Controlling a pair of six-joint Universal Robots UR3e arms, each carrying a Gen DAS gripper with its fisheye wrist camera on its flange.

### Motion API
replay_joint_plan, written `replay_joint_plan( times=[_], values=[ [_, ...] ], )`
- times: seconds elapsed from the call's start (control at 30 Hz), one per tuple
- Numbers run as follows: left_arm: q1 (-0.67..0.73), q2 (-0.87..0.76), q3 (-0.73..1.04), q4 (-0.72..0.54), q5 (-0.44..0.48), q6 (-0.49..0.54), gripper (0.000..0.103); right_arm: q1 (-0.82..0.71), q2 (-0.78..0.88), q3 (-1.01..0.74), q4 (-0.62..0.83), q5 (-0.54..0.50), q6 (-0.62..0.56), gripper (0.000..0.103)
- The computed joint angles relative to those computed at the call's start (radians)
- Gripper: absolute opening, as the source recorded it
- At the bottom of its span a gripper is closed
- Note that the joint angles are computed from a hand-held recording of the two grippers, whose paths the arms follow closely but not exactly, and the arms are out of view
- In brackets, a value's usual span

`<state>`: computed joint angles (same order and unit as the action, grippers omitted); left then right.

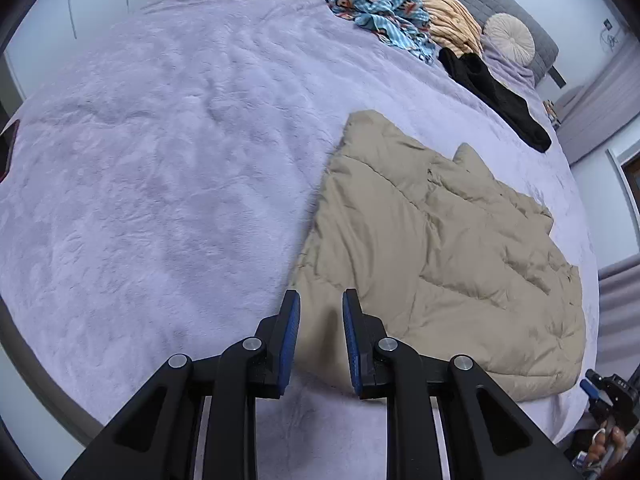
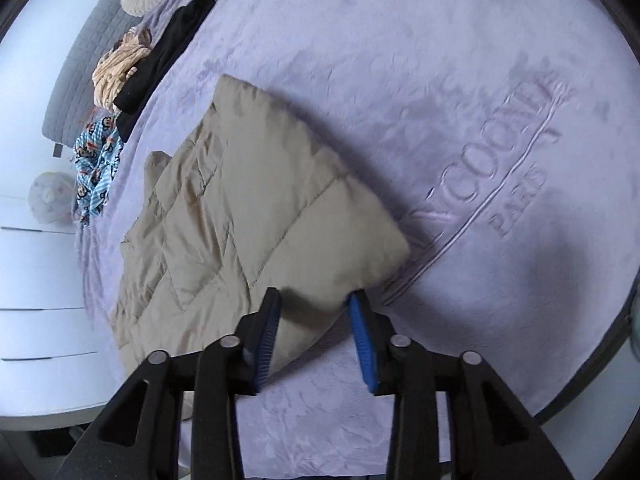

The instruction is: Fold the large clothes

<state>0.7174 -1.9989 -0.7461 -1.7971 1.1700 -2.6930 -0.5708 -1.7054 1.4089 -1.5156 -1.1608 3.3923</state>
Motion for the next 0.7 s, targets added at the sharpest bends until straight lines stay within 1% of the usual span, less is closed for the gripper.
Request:
replay_joint_plan(
  times=[0.07, 0.13, 0.17, 0.2, 0.23, 0.27, 0.3, 0.4, 0.43, 0.53, 0.6, 0.7],
  values=[
    [-0.068, -0.026, -0.033, 0.069, 0.079, -0.025, 0.023, 0.041, 0.009, -0.046, -0.047, -0.044, -0.024, 0.03],
    [-0.114, -0.044, -0.094, 0.13, 0.17, -0.025, 0.023, 0.068, 0.026, -0.079, -0.042, -0.046, -0.07, 0.031],
    [-0.124, -0.051, -0.121, 0.143, 0.203, -0.036, 0.023, 0.098, 0.069, -0.115, -0.053, -0.052, -0.07, 0.031],
    [-0.124, -0.047, -0.146, 0.149, 0.207, -0.044, 0.023, 0.16, 0.117, -0.161, -0.053, -0.086, -0.039, 0.031],
    [-0.115, -0.042, -0.154, 0.146, 0.205, -0.046, 0.023, 0.191, 0.153, -0.18, -0.044, -0.12, -0.04, 0.03],
    [-0.11, -0.042, -0.138, 0.124, 0.208, -0.047, 0.023, 0.193, 0.165, -0.158, -0.046, -0.131, -0.053, 0.03],
    [-0.108, -0.042, -0.115, 0.103, 0.212, -0.047, 0.023, 0.177, 0.134, -0.132, 0.031, -0.147, -0.068, 0.03],
    [-0.102, -0.016, -0.075, 0.066, 0.233, -0.043, 0.023, 0.095, 0.065, 0.007, 0.024, -0.073, -0.049, 0.03],
    [-0.102, -0.009, -0.056, 0.047, 0.236, -0.042, 0.023, 0.082, 0.06, 0.008, 0.023, -0.062, -0.045, 0.031],
    [-0.101, 0.032, -0.031, 0.004, 0.221, -0.032, 0.023, 0.062, 0.016, -0.012, 0.083, -0.059, -0.092, 0.031],
    [-0.103, 0.072, -0.036, -0.014, 0.206, -0.025, 0.023, 0.057, -0.001, -0.042, 0.135, -0.029, -0.121, 0.032],
    [-0.127, 0.103, 0.001, -0.052, 0.184, -0.03, 0.023, 0.061, -0.02, -0.079, 0.191, 0.01, -0.147, 0.044]
  ],
)
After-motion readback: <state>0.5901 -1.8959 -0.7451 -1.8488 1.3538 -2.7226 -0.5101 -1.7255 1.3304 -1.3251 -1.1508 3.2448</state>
